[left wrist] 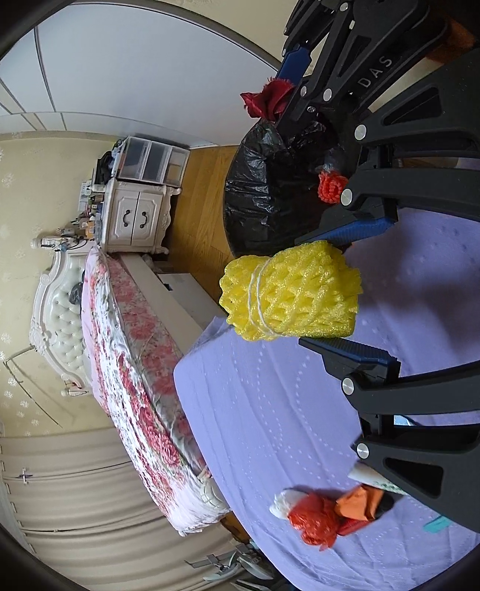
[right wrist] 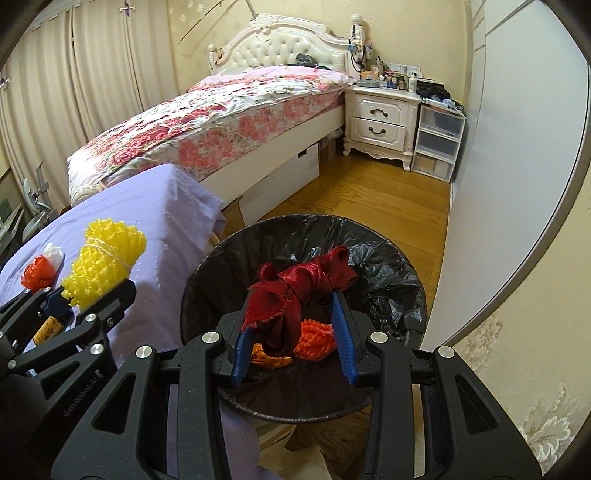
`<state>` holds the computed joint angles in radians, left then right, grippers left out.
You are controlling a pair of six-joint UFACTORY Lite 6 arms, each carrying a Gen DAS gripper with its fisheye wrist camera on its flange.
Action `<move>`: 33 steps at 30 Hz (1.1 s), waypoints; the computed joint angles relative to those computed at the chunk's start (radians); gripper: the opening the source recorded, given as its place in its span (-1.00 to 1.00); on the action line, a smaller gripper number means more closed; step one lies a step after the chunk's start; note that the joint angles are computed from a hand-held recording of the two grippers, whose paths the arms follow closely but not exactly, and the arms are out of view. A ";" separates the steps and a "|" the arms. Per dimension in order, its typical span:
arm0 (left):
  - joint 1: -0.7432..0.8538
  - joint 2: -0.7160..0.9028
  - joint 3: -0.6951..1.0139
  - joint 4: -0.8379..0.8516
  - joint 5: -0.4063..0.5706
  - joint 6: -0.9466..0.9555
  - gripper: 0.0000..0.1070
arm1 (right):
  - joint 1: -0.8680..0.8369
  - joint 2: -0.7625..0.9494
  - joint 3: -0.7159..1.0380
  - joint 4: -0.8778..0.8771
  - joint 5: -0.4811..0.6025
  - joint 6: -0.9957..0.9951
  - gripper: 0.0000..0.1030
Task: Collect trash
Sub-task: 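Carry the red cloth into the bin with the right tool while the left drops the yellow mesh in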
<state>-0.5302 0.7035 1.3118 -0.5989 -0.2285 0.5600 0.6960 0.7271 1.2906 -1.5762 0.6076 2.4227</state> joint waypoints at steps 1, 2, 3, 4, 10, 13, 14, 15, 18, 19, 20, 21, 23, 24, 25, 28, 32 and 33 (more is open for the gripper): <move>-0.006 0.018 0.026 -0.047 0.008 0.044 -0.14 | -0.006 0.007 0.006 -0.002 -0.002 0.001 -0.28; -0.012 0.039 0.057 -0.104 0.016 0.097 -0.13 | -0.013 0.014 0.012 -0.004 -0.003 0.001 -0.28; -0.014 0.053 0.078 -0.137 0.023 0.130 -0.14 | -0.021 0.018 0.014 -0.008 -0.007 0.004 -0.28; -0.019 0.077 0.112 -0.207 0.029 0.200 -0.13 | -0.030 0.023 0.017 -0.017 -0.012 0.012 -0.27; -0.034 0.173 0.253 -0.543 0.053 0.540 -0.12 | -0.068 0.048 0.030 -0.045 -0.036 0.030 -0.27; -0.036 0.203 0.301 -0.691 0.067 0.697 -0.06 | -0.083 0.061 0.038 -0.054 -0.041 0.039 -0.26; -0.037 0.204 0.303 -0.714 0.074 0.723 0.05 | -0.088 0.063 0.040 -0.058 -0.045 0.044 -0.26; -0.035 0.211 0.314 -0.762 0.083 0.778 0.15 | -0.093 0.064 0.039 -0.065 -0.048 0.053 -0.26; -0.024 0.229 0.347 -0.932 0.090 0.940 0.34 | -0.101 0.066 0.037 -0.071 -0.039 0.067 -0.07; -0.019 0.231 0.354 -1.009 0.098 1.012 0.38 | -0.101 0.066 0.036 -0.069 -0.033 0.067 0.01; -0.016 0.231 0.357 -1.067 0.101 1.063 0.40 | -0.102 0.063 0.030 -0.075 -0.030 0.077 0.09; -0.013 0.232 0.363 -1.110 0.101 1.100 0.41 | -0.102 0.058 0.021 -0.085 -0.026 0.093 0.10; -0.013 0.227 0.358 -1.093 0.095 1.075 0.43 | -0.100 0.052 0.014 -0.079 -0.016 0.094 0.11; -0.015 0.225 0.354 -1.076 0.089 1.057 0.44 | -0.101 0.052 0.016 -0.075 -0.013 0.090 0.11; -0.017 0.217 0.341 -1.020 0.081 1.001 0.44 | -0.101 0.050 0.014 -0.074 -0.010 0.091 0.11; -0.021 0.196 0.313 -0.893 0.051 0.879 0.44 | -0.096 0.040 0.002 -0.072 0.000 0.100 0.11; -0.014 0.133 0.217 -0.637 0.015 0.621 0.45 | -0.080 0.036 -0.002 -0.061 0.013 0.098 0.11; -0.008 0.119 0.199 -0.614 0.013 0.597 0.45 | -0.075 0.032 -0.006 -0.058 0.016 0.098 0.11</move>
